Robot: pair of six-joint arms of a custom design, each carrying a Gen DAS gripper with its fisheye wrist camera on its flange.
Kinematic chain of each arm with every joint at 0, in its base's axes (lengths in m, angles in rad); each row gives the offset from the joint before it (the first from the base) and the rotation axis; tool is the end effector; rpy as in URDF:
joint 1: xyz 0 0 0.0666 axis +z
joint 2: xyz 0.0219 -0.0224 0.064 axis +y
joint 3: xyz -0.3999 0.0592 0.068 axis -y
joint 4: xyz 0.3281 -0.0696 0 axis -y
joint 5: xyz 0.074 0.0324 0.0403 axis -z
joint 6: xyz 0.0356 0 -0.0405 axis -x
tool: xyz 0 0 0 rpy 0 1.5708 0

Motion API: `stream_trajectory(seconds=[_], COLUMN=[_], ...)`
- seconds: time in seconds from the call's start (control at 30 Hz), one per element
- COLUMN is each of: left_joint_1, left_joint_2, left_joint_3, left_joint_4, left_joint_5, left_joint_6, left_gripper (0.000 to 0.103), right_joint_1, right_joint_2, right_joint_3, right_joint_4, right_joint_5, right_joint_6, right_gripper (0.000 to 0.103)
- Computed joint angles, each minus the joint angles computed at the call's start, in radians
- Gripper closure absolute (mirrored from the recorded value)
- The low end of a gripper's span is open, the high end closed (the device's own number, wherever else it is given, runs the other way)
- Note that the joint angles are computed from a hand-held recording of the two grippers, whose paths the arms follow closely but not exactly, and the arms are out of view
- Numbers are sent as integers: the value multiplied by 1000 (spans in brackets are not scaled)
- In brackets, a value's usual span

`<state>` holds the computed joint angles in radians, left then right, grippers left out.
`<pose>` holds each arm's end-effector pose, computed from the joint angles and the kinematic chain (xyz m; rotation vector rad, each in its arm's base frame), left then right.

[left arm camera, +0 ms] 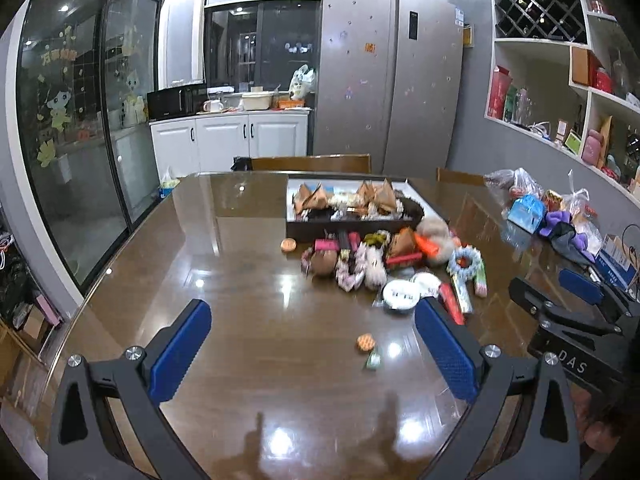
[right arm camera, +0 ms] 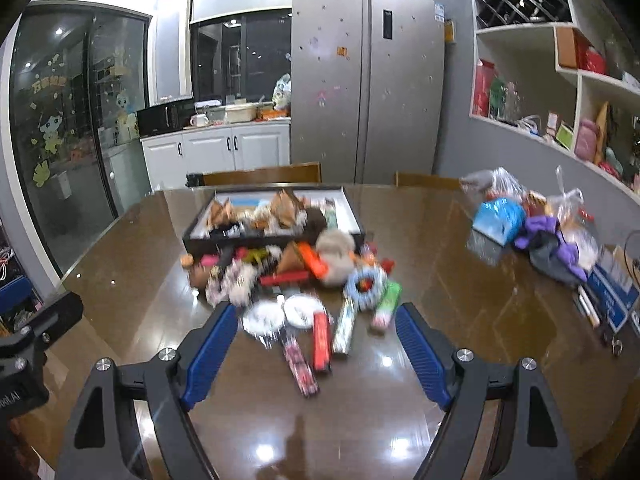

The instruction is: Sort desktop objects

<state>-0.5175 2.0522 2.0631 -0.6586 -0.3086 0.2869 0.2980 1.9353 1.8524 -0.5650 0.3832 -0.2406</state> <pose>0.5973 -0.3280 0.3919 0.0832 2.1838 -0.1124 0.6160 0.1749 0.3881 0.1461 2.1623 -0.1180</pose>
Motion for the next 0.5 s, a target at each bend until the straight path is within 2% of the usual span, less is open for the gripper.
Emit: stream_trajectory(seconds=[0.17, 0.5], left_joint_1=[-7, -2], left_joint_2=[5, 51], left_joint_3=[-14, 75], left_joint_4=[-14, -74], left_joint_5=[-7, -18], left_joint_6=[-4, -3], left_gripper=[0, 0], right_joint_1=[1, 17], right_joint_2=[-25, -20], right_joint_3=[-71, -71], right_joint_4=[21, 43], right_joint_5=[4, -20], right_joint_6=[2, 37], right_gripper=[20, 20])
